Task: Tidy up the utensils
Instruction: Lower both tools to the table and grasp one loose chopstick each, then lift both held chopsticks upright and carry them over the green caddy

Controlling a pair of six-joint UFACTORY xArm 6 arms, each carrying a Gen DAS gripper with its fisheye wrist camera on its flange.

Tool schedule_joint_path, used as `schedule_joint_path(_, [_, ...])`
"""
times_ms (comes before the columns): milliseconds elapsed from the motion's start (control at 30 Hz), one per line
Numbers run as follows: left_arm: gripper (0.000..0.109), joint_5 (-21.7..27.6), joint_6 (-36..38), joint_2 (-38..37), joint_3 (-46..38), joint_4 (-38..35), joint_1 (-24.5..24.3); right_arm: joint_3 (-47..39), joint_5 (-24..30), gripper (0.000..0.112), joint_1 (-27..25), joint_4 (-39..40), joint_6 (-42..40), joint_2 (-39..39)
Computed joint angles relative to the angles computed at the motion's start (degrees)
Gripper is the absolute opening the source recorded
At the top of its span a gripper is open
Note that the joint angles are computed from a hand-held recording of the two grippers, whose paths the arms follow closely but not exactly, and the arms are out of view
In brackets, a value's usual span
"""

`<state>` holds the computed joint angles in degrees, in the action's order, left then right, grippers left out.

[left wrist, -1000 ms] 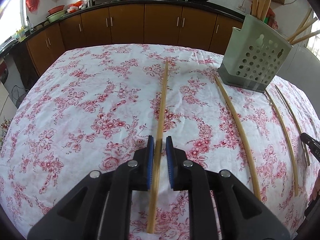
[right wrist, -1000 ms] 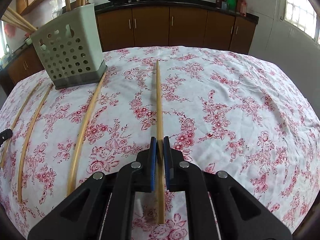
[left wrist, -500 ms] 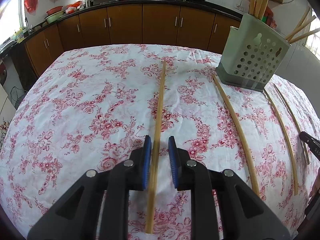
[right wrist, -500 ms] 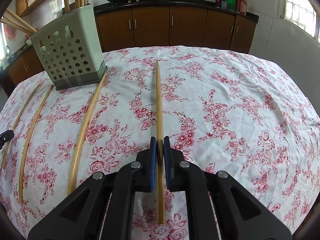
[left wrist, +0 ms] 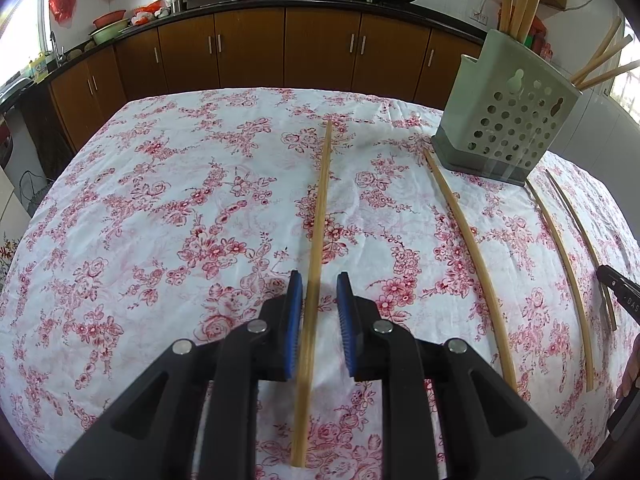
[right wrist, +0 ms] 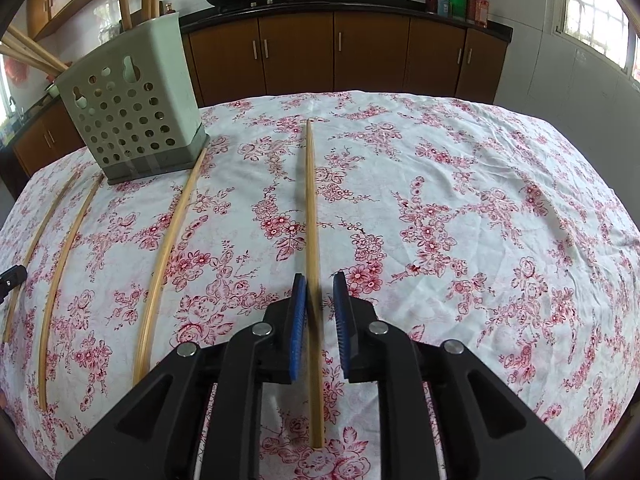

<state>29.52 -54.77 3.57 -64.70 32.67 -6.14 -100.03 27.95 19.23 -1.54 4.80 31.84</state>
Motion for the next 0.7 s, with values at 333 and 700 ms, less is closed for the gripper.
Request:
schedule_joint_path(333, [0.02, 0.02, -0.46, -0.4, 0.39, 0.15, 0.02, -0.1, 0.13, 0.016, -0.12, 0.34, -0.3, -0.03])
schedule_joint_path(700, [0.008, 5.3, -0.48, -2.79, 1.79, 3.99, -1.69, 4.09, -1.25, 0.008, 0.11, 0.79, -0.45, -2.84])
